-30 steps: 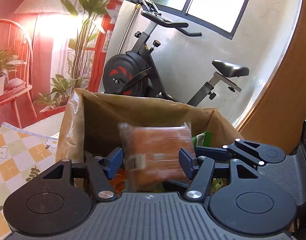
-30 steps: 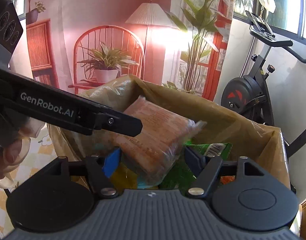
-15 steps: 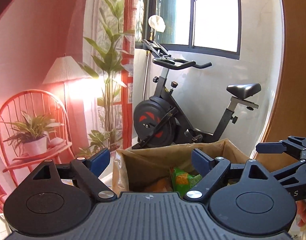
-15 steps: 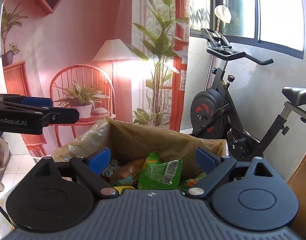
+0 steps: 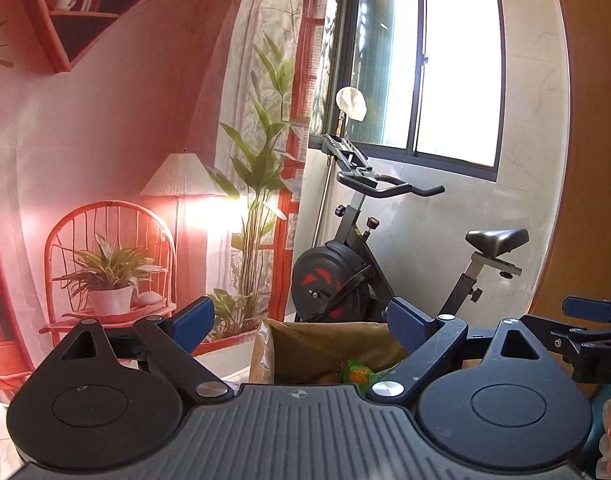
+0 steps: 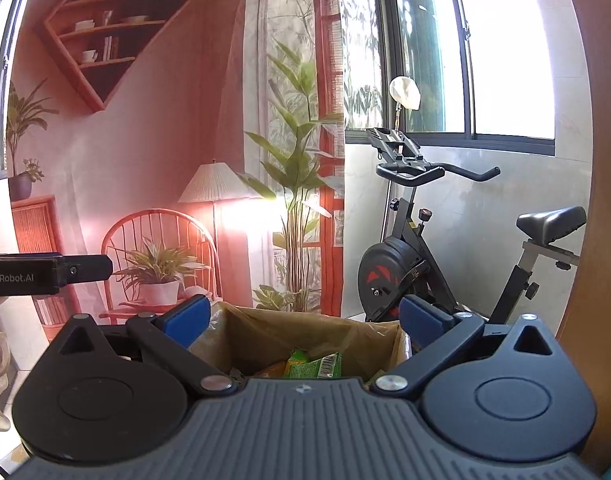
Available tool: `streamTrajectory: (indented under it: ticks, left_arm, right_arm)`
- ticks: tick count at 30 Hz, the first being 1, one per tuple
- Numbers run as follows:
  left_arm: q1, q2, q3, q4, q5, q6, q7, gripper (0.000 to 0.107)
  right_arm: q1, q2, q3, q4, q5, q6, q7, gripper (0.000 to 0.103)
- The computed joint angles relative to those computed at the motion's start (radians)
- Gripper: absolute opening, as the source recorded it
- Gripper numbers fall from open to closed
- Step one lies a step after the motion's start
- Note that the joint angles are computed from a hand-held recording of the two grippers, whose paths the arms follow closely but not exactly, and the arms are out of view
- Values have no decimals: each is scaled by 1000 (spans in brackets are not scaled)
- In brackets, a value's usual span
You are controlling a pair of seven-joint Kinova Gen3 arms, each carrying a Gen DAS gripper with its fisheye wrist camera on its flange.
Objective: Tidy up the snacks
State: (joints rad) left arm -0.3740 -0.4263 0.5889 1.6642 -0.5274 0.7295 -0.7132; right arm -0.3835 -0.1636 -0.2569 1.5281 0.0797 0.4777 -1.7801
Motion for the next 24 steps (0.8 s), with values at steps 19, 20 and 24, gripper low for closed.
streamTrajectory:
  ticks: [19, 20, 24]
  left_arm:
    - [-163, -107, 149, -5, 66, 165, -32, 98]
    - [-173, -109, 153, -9, 73, 168, -38, 98]
    - [-188, -122, 150, -11, 110, 169, -62, 98]
  right_arm:
    - [42, -97, -23, 105, -23, 39, -84, 103]
    - [39, -96, -18, 105, -27, 38, -79, 103]
    - [39, -96, -20, 105, -31, 41, -75, 103]
